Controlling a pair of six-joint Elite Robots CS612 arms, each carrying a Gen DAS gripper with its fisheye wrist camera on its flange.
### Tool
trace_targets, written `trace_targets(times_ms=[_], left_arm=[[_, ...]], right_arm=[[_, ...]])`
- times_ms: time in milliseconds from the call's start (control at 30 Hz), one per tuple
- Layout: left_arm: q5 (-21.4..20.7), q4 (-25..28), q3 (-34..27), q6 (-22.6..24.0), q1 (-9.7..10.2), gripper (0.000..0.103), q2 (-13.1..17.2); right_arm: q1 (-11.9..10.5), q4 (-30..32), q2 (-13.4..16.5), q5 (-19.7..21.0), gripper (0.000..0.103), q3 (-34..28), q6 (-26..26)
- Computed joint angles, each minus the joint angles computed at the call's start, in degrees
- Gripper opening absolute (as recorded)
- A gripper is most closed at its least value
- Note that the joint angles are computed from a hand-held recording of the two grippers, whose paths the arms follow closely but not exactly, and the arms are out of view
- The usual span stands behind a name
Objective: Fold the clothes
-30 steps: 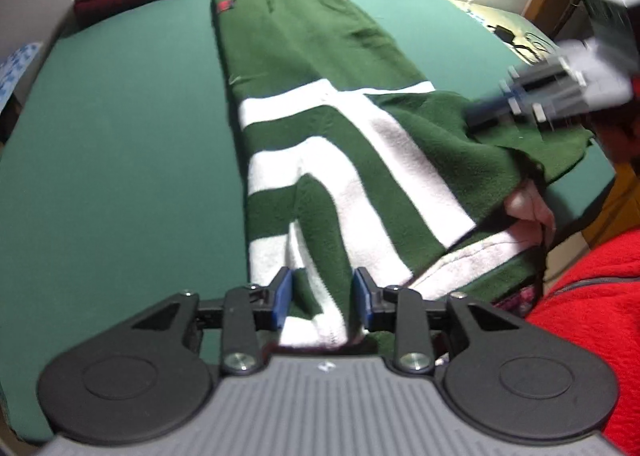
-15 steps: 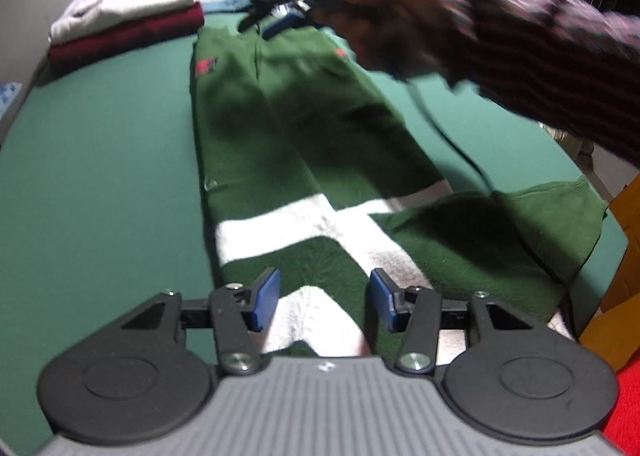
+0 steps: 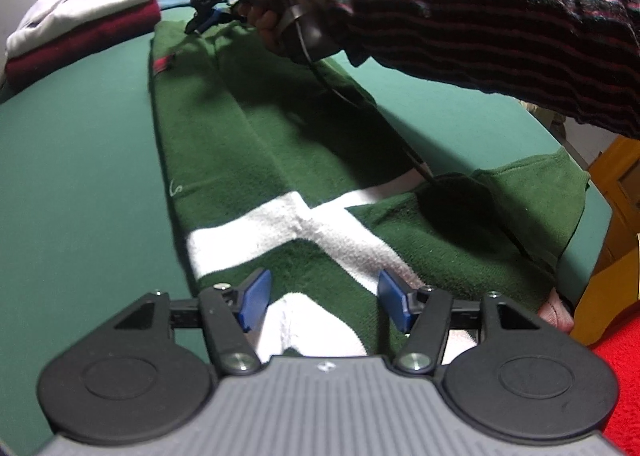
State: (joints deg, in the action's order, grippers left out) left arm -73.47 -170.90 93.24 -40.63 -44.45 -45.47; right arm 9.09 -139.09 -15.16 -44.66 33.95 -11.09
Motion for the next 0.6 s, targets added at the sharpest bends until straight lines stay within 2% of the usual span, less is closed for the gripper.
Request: trace_targets(times_ms=[100, 233, 300, 367, 500, 600], left_arm=[[-1.2, -0.2, -0.2, 0.3, 0.37, 0.062, 0.1], [-1.8, 0.8, -1.2, 0.8, 0.68, 0.065, 0.4], [-2.0, 0.9, -1.6, 0.8, 0.75, 0.065, 0.6], [-2.0, 0.7, -1.7, 0.7, 0.81, 0.065, 0.5], [-2.4, -1.5, -1.5, 0.8, 0.79, 0.065, 0.6], [-2.7, -1.5, -2.0, 1.4, 0.84, 0.065, 0.9]], right_arm=[[-0.4, 1.3, 0.5, 3.4, 0.009, -0.9, 0.0], [0.2, 4.3, 1.5, 0.9, 0.017, -3.2, -2.0], [0.1, 4.5, 2.2, 2.0, 0.017, -4.1, -0.9], [-0.1, 3.1, 1.9, 3.6, 0.004, -3.3, -0.2], [-0.9, -4.6, 0.9, 6.3, 0.004, -0.8, 4.1], [-0.7, -6.6, 0.5, 1.9, 0.004, -0.1, 2.8]])
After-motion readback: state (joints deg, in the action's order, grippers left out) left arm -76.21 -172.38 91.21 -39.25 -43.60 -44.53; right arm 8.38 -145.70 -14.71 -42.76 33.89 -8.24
